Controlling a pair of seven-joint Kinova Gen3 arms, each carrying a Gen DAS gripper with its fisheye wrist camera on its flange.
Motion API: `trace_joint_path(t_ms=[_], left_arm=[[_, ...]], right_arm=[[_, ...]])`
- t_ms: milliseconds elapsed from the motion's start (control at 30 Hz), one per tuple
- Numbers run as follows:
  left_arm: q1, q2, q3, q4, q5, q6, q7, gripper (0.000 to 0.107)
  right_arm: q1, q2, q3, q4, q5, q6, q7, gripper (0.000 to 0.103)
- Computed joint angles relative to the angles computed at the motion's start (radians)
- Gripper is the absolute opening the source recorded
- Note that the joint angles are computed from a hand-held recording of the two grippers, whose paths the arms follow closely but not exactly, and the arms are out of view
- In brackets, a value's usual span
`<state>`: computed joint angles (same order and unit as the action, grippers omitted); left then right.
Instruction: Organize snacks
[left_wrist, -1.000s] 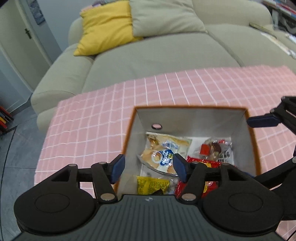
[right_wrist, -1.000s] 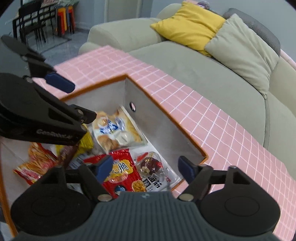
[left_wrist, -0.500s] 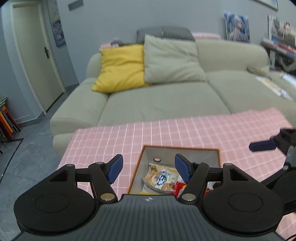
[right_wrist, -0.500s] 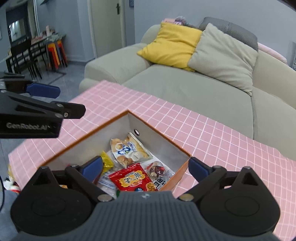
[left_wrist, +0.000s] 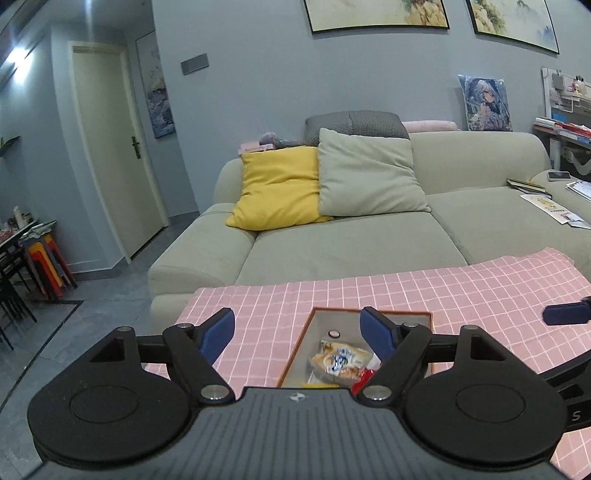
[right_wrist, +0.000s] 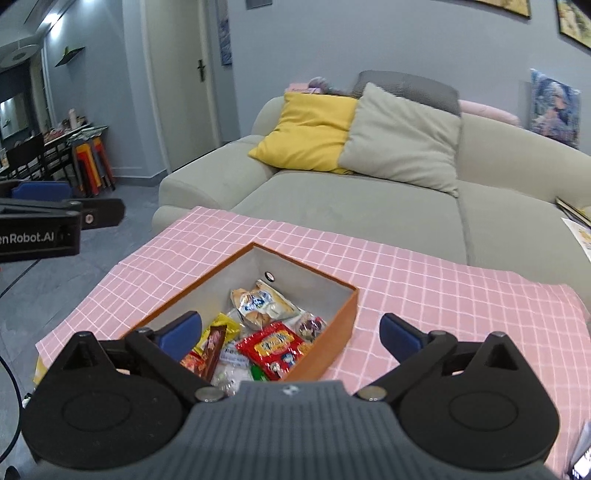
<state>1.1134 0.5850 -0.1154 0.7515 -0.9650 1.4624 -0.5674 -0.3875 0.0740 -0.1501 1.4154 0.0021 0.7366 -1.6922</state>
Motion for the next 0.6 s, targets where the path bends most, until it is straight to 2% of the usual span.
trace_joint_path(t_ms=[133, 267, 467, 600], left_arm=[[0.029, -0.033, 0.011, 0.08, 0.002, -0.019, 0.119, 0.091], [0.032, -0.049, 0.042, 0.131, 0.012, -0.019, 0.21, 0.093], [0.0, -0.041, 0.081, 0.144, 0.07, 0.004, 0.226, 0.093], [-0.021, -0.032, 0.096, 0.15, 0.124, 0.008, 0.226, 0.093]], right_arm=[[-0.013, -0.08, -0.011, 0.112, 0.085, -0.049, -0.116, 0.099], [-0.007, -0.121, -0.032, 0.183, 0.126, -0.067, -0.169, 0.099], [-0.01, -0.121, -0.061, 0.234, 0.204, -0.069, -0.239, 0.099], [-0.016, -0.107, -0.055, 0.248, 0.199, -0.071, -0.234, 0.099]])
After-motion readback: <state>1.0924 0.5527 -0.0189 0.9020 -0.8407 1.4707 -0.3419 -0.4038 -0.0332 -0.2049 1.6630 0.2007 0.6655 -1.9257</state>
